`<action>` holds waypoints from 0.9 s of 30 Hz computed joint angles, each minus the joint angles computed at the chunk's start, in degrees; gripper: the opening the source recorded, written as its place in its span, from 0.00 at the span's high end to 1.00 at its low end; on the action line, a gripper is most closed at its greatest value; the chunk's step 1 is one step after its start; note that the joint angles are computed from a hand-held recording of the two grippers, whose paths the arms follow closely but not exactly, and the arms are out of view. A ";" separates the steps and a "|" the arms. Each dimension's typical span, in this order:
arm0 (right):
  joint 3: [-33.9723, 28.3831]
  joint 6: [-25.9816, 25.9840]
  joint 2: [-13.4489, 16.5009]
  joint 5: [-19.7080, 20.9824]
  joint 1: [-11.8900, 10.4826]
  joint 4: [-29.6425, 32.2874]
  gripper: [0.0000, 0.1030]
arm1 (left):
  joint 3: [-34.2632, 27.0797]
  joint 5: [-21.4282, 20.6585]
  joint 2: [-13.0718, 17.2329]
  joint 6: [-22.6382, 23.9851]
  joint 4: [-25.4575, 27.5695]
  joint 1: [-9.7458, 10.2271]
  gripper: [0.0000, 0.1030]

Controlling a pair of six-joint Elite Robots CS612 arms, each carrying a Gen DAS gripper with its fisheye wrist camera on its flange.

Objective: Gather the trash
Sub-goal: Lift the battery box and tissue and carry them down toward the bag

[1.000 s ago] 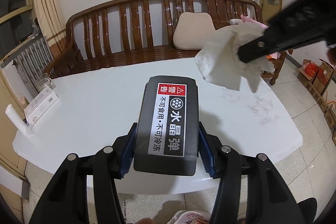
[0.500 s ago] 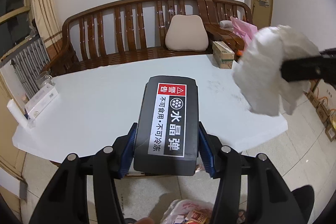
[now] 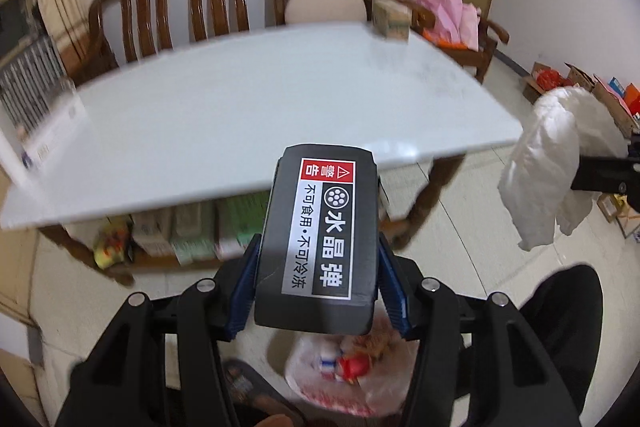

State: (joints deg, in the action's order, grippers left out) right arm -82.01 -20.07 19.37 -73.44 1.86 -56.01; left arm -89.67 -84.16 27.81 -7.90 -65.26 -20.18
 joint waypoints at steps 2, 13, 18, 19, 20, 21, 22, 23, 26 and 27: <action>-1.98 0.78 1.60 -0.14 -0.12 2.11 0.92 | -1.06 -0.54 0.90 -0.67 1.95 0.15 0.49; -7.13 4.69 7.00 0.58 0.36 10.79 0.92 | -4.69 -2.50 3.75 -1.31 8.85 0.15 0.49; -5.91 5.80 8.55 -0.36 1.33 12.79 0.92 | -4.27 -3.40 4.91 -1.73 10.91 0.37 0.49; -5.60 5.96 8.84 -0.86 1.49 12.86 0.92 | -3.79 -4.31 5.15 -2.18 11.69 0.60 0.49; -4.97 6.12 9.14 -1.68 1.76 12.89 0.92 | -3.44 -4.40 5.40 -2.33 12.27 0.64 0.49; -4.67 6.14 9.43 -1.89 1.79 13.28 0.92 | -3.22 -4.20 5.61 -2.37 12.69 0.58 0.49; -3.87 6.53 9.66 -2.16 1.95 13.75 0.92 | -2.78 -4.52 5.83 -2.38 13.45 0.63 0.49; -3.56 6.38 9.94 -2.70 2.00 14.01 0.92 | -2.37 -5.07 6.04 -2.53 14.18 0.75 0.49; -2.07 6.13 10.67 -4.25 2.61 15.08 0.92 | -1.19 -6.77 6.64 -2.81 16.47 0.98 0.49; -1.62 6.07 10.77 -4.76 2.78 15.19 0.92 | -0.96 -7.11 6.76 -2.92 16.99 1.00 0.49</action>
State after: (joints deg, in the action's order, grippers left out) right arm -83.64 -14.00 30.14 -78.20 4.64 -40.82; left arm -90.63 -91.27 34.57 -10.83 -48.27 -19.18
